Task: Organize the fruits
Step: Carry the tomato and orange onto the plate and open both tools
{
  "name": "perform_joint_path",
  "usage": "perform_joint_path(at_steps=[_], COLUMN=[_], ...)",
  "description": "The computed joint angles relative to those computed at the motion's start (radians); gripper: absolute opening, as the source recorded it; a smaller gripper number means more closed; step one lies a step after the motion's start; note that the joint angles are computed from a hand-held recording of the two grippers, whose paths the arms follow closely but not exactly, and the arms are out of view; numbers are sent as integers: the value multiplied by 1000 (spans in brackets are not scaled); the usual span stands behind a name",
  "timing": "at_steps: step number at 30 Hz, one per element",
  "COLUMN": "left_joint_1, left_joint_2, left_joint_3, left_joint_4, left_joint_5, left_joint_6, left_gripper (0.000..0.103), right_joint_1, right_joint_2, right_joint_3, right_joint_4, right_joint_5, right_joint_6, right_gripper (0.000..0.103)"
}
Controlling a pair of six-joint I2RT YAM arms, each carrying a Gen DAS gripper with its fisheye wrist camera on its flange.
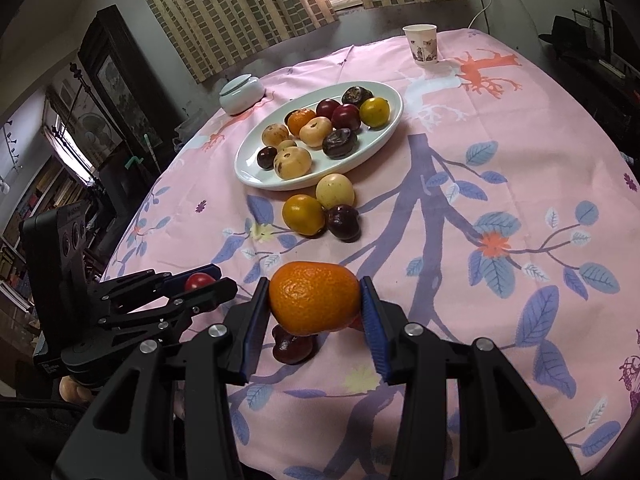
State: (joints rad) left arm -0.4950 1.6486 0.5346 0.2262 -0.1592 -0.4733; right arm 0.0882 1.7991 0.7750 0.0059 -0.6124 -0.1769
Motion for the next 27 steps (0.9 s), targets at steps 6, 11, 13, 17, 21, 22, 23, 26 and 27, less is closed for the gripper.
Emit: perform_joint_path(at_steps=[6, 11, 13, 17, 21, 22, 23, 26, 27], left_joint_1=[45, 128, 184, 308, 409, 429, 444, 472, 474], left_joint_2=[-8, -25, -3, 97, 249, 288, 324, 405, 419], left_joint_3=[48, 129, 196, 352, 543, 588, 624, 705, 717], left_joint_4=[-66, -140, -184, -234, -284, -295, -304, -325, -328], left_joint_5=[25, 36, 46, 71, 107, 124, 140, 163, 163], left_joint_6=[46, 128, 164, 220, 256, 255, 252, 237, 235], left_gripper=[30, 30, 30, 30, 31, 31, 31, 31, 31], right_joint_1=[19, 60, 84, 129, 168, 174, 178, 175, 173], right_joint_2=[55, 113, 147, 246, 385, 422, 461, 562, 581], right_joint_3=[72, 196, 277, 485, 701, 746, 790, 903, 924], right_joint_4=[-31, -82, -116, -210, -248, -238, -227, -231, -237], right_joint_5=[9, 33, 52, 76, 169, 198, 230, 267, 268], right_joint_6=[-10, -29, -35, -38, -5, 13, 29, 77, 84], right_gripper=[45, 45, 45, 45, 45, 45, 45, 45, 45])
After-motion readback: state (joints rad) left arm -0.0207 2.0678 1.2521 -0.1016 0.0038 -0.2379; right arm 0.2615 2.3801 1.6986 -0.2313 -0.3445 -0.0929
